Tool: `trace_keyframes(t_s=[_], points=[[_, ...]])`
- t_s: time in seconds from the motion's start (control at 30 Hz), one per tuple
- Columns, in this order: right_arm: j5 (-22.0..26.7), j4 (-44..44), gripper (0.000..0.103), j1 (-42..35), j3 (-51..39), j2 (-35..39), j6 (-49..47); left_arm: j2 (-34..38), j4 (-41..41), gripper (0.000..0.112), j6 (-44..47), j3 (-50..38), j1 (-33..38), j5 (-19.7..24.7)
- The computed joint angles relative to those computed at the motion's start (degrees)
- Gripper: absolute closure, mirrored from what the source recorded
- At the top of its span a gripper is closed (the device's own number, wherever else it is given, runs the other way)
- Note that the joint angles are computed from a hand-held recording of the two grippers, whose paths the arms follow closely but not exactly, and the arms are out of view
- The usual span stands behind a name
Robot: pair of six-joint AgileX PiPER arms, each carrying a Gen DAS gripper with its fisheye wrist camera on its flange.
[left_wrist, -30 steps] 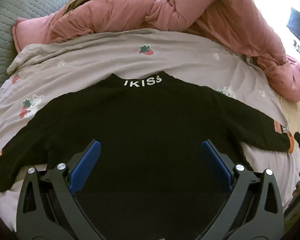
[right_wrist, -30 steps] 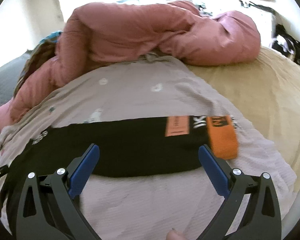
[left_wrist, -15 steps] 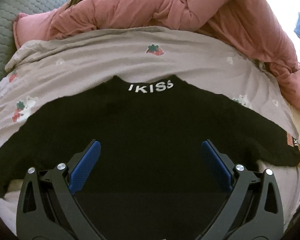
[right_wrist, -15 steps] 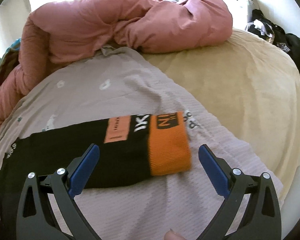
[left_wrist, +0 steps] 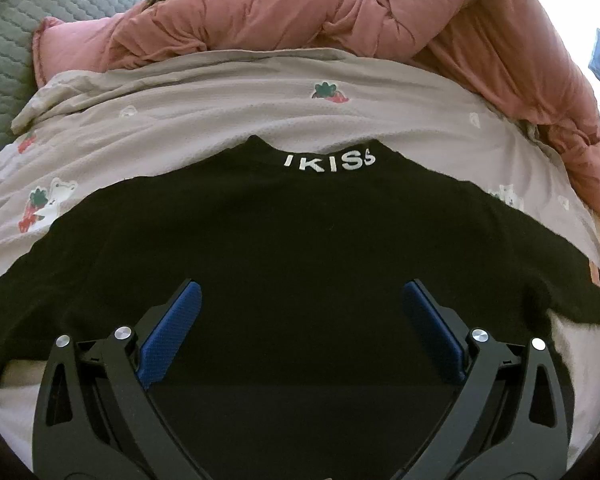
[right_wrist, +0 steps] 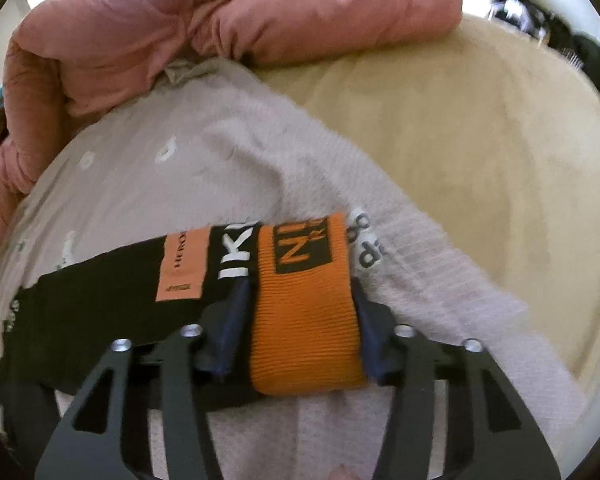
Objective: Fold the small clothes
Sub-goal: 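Close the right gripper on the orange cuff and lift it, then carry the cuff across the shirt body and release it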
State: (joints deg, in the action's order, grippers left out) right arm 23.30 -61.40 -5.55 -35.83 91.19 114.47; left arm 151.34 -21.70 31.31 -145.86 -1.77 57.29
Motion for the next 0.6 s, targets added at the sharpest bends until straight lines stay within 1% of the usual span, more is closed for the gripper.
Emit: trace_keyframes(t_s=[0.07, 0.1, 0.13, 0.23, 0.3, 0.33, 0.4, 0.47, 0.6], points=[[1.9, 0.3, 0.068, 1.5, -1.1, 0.3, -1.2, -1.1, -0.7, 0.018, 1.2, 2.5, 0.4, -1.4], [2.1, -0.4, 0.077, 2.0, -1.2, -0.1, -1.0, -1.6, -1.4, 0.018, 1.9, 3.5, 0.6, -1.5], [2.8, -1.4, 0.082, 3.0, -1.3, -0.9, -0.4, -2.1, -2.0, 0.018, 2.4, 4.4, 0.8, -1.7], [5.3, -3.6, 0.089, 6.4, -1.3, -3.8, 1.0, -3.5, -3.4, 0.018, 3.9, 7.2, 1.3, -2.2], [6.3, -4.2, 0.091, 8.1, -1.6, -5.3, 1.1, -4.5, -3.9, 0.018, 5.0, 8.9, 1.5, -2.7], [7.7, -4.4, 0.099, 9.9, -2.1, -6.1, 1.0, -5.4, -4.0, 0.018, 5.6, 10.7, 1.6, -3.7], [6.5, -7.3, 0.099, 11.1, -2.1, -7.3, 3.1, -6.0, -4.8, 0.018, 6.3, 11.7, 2.0, -3.9], [8.8, -5.6, 0.099, 13.8, -4.2, -7.5, 0.4, -6.4, -5.1, 0.018, 6.2, 12.1, 2.4, -4.0], [9.2, -5.6, 0.099, 16.5, -7.4, -7.8, -1.2, -7.8, -6.3, 0.018, 7.0, 13.3, 3.4, -4.3]])
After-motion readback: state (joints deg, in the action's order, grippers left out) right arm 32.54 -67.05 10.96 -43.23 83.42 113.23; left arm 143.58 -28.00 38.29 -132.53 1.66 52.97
